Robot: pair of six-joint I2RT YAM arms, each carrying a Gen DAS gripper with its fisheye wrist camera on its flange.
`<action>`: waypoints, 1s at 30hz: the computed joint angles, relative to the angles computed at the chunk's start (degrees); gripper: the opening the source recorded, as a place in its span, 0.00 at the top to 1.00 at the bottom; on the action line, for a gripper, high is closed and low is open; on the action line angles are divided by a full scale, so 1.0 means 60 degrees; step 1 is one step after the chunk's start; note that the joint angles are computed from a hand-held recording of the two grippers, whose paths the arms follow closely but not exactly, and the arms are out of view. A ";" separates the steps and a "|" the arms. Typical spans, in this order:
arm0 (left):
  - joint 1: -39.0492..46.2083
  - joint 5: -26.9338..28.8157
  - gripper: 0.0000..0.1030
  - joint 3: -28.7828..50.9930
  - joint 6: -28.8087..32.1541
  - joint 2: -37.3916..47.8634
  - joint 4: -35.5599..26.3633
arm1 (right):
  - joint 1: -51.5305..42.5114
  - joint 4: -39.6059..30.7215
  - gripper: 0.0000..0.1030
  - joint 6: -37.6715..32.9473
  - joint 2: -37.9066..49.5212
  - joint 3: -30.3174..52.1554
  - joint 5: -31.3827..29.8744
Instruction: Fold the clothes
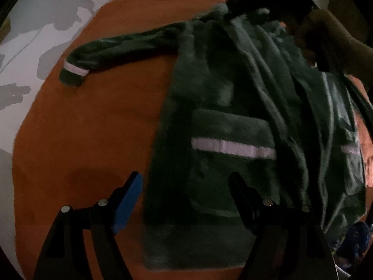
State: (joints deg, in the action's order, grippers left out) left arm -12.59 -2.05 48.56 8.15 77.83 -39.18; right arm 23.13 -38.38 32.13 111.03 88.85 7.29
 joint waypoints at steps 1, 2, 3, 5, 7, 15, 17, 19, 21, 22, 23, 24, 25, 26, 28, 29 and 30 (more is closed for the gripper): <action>0.0135 0.0015 0.25 0.0057 0.0012 0.0168 0.0072 | 0.0061 -0.0200 0.51 0.0140 0.0342 0.0334 0.0117; 0.0284 0.0113 0.25 0.0135 -0.0012 0.0401 0.0146 | 0.0062 -0.0351 0.97 0.0214 0.0516 0.0513 0.0219; 0.0424 0.0206 0.25 0.0233 -0.0035 0.0648 0.0207 | 0.0048 -0.0708 0.99 0.0649 0.0558 0.0687 0.0476; 0.0534 0.0272 0.25 0.0834 0.0085 0.1503 0.0103 | -0.0193 -0.0374 0.99 0.1209 -0.0274 -0.0046 0.1050; 0.0527 0.0156 0.25 0.1250 0.0248 0.1699 0.0127 | -0.0573 0.0076 0.99 0.1611 -0.1302 -0.1007 0.1302; 0.0266 -0.0237 0.25 0.2359 0.0708 0.2379 0.0334 | -0.0787 0.0520 1.00 0.1729 -0.2415 -0.2933 0.1405; 0.0194 -0.0243 0.25 0.2454 0.0603 0.2591 0.0476 | -0.1018 0.0706 1.00 0.2169 -0.2821 -0.3596 0.1339; 0.0224 0.0001 0.25 0.2509 0.0381 0.2788 0.0572 | -0.1252 0.0708 1.00 0.2090 -0.3111 -0.4032 0.1340; 0.0351 0.0208 0.25 0.2595 0.0308 0.3056 0.0667 | -0.1452 0.0940 1.00 0.1867 -0.3491 -0.4464 0.0949; 0.0433 0.0260 0.25 0.2668 0.0344 0.3220 0.0704 | -0.1503 0.1054 1.00 0.1723 -0.3563 -0.4515 0.0597; 0.0409 0.0210 0.25 0.2671 0.0331 0.3256 0.0680 | -0.1537 0.1141 0.99 0.1585 -0.3596 -0.4520 0.0232; 0.0384 0.0159 0.25 0.2677 0.0319 0.3294 0.0657 | -0.1572 0.1225 0.93 0.1451 -0.3624 -0.4522 -0.0135; 0.0368 0.0094 0.25 0.2682 0.0353 0.3335 0.0663 | -0.1446 0.1259 0.87 0.1342 -0.3531 -0.4392 -0.0182; 0.0345 -0.0003 0.25 0.2620 0.0405 0.3307 0.0691 | -0.1281 0.1279 0.64 0.1233 -0.3402 -0.4222 -0.0146; 0.0331 -0.0095 0.25 0.2545 0.0469 0.3241 0.0792 | -0.0924 0.1382 0.38 0.1099 -0.3109 -0.3938 0.0237; 0.0348 -0.0116 0.25 0.2531 0.0502 0.3223 0.0836 | -0.0730 0.1425 0.38 0.1019 -0.2897 -0.3736 0.0457; 0.0366 -0.0136 0.25 0.2515 0.0534 0.3204 0.0881 | -0.0582 0.1401 0.38 0.0970 -0.2643 -0.3504 0.0538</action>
